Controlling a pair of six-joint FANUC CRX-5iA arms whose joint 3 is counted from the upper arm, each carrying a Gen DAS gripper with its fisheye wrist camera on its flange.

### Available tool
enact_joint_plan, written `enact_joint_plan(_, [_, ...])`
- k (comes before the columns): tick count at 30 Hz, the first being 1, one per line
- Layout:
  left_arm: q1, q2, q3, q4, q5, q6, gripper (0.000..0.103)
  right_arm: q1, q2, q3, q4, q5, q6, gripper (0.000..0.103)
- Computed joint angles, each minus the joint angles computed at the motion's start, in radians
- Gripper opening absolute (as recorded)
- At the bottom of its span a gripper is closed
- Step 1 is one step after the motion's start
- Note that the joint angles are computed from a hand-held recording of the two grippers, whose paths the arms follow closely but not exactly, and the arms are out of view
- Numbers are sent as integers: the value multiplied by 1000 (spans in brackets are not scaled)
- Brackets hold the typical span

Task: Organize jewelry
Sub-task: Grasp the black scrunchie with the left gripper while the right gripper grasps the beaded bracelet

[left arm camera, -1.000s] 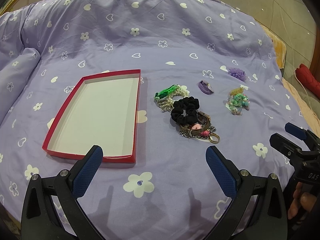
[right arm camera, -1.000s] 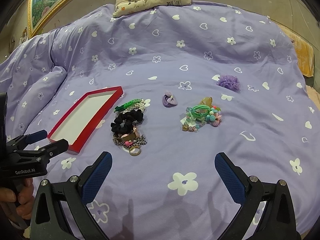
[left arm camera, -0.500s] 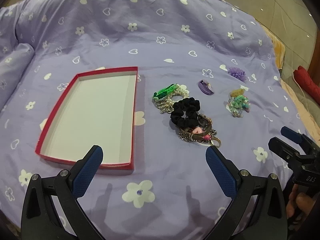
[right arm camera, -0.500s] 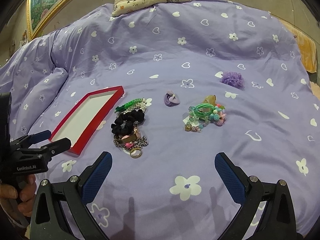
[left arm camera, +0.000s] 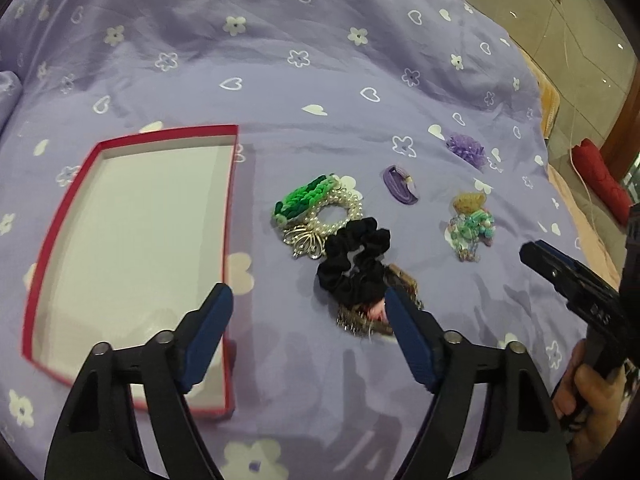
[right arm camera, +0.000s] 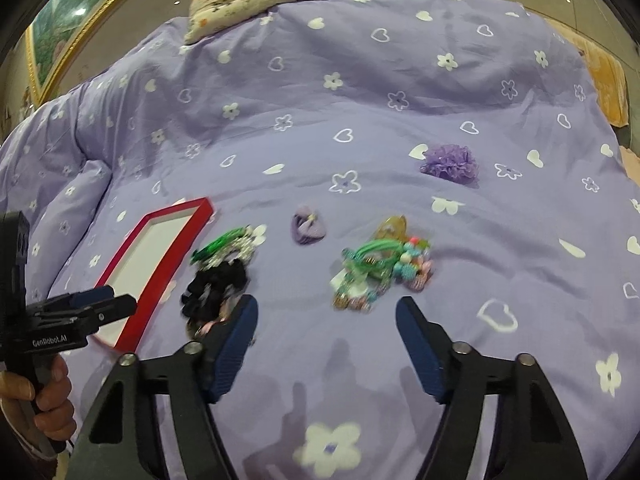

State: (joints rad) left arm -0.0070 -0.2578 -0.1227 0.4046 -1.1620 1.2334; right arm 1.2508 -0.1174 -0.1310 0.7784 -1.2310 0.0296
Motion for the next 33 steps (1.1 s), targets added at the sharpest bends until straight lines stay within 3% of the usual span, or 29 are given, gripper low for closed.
enact_joint_plan(2, [-7, 24, 14, 0, -1, 1, 77, -32, 5, 5, -16, 24, 15, 59])
enact_joint_plan(8, [-32, 80, 48, -19, -5, 10, 77, -88, 33, 25, -71, 73, 71, 46])
enact_joint_plan(13, [-53, 123, 67, -36, -9, 15, 75, -113, 66, 46, -114, 72, 124, 45])
enact_joint_plan(19, [-61, 167, 70, -13, -25, 2, 60, -145, 94, 67, -200, 42, 164, 44])
enact_joint_plan(22, [-61, 177, 65, 1, -25, 0, 51, -155, 100, 61, -222, 51, 175, 29])
enact_joint_plan(24, [-59, 174, 61, 5, -17, -9, 36, -156, 98, 55, -216, 63, 169, 20])
enact_joint_plan(25, [-49, 177, 54, 35, -27, -28, 15, -155, 94, 49, -209, 67, 164, 17])
enact_joint_plan(27, [-35, 178, 43, 68, -35, -37, 12, -147, 86, 38, -189, 72, 149, 9])
enact_joint_plan(33, [-16, 129, 19, 80, -21, -63, 9, -119, 64, 23, -133, 86, 107, 9])
